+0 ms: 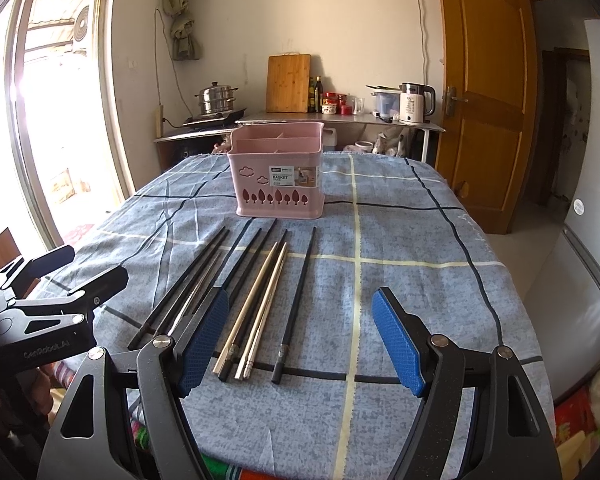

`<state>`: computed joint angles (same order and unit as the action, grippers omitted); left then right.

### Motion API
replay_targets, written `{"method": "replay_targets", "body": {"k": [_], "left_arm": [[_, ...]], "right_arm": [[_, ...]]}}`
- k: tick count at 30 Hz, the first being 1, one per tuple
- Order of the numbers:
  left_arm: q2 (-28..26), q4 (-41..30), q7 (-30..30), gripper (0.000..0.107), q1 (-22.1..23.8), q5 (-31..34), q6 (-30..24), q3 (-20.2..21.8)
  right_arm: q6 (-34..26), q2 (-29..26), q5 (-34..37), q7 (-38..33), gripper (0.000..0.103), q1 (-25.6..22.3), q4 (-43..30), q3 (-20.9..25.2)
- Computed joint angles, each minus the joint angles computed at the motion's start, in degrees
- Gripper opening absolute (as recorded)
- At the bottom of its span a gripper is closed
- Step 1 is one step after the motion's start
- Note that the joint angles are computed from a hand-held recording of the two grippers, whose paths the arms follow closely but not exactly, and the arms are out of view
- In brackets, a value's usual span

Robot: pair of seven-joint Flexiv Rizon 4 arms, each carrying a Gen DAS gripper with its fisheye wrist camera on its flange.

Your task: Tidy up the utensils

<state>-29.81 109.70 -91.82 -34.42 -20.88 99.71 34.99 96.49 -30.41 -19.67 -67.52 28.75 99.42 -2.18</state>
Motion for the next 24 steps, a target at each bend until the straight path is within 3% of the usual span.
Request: {"method": "replay_targets", "body": {"k": [5,11,13,15,16,24], "left_arm": [[0.5,-2.2,2.2,0.099,11.2,2.4,-1.8,-10.8],[-2.7,-9.1,1.3,0.098,17.4,4.8,-9.6,-14.1],[-3.6,-11.5,1.8,0.091,20.6,5.3,-12.3,-16.7],[-5.1,-14.7,1.0,0.09,22.1,5.9,-16.1,-17.3],[-5.5,-15.9,1.9,0.09,24.2,5.7,-17.5,-19.5],[-10.6,-26.5,2.4,0.073,31.5,9.0,-28.2,-25.7]], "right_arm": [[-3.9,-2.4,-0.3,-1.6,0.074,-4.1,-4.0,5.4],[-9.9,-6.8,0.5,-4.2,0.074,-7.1,-11.6,10.1],[-12.4,-8.6,1.2,-5.6,0.074,-7.9,-14.8,11.7],[-15.0,-10.3,2.0,-6.6,0.074,-7.9,-18.0,12.3],[-16.6,-11.3,2.6,-7.4,0.073,-8.3,-20.0,13.1],[-31.9,-19.8,8.0,-13.4,0.05,-7.6,-37.1,15.3]]}}
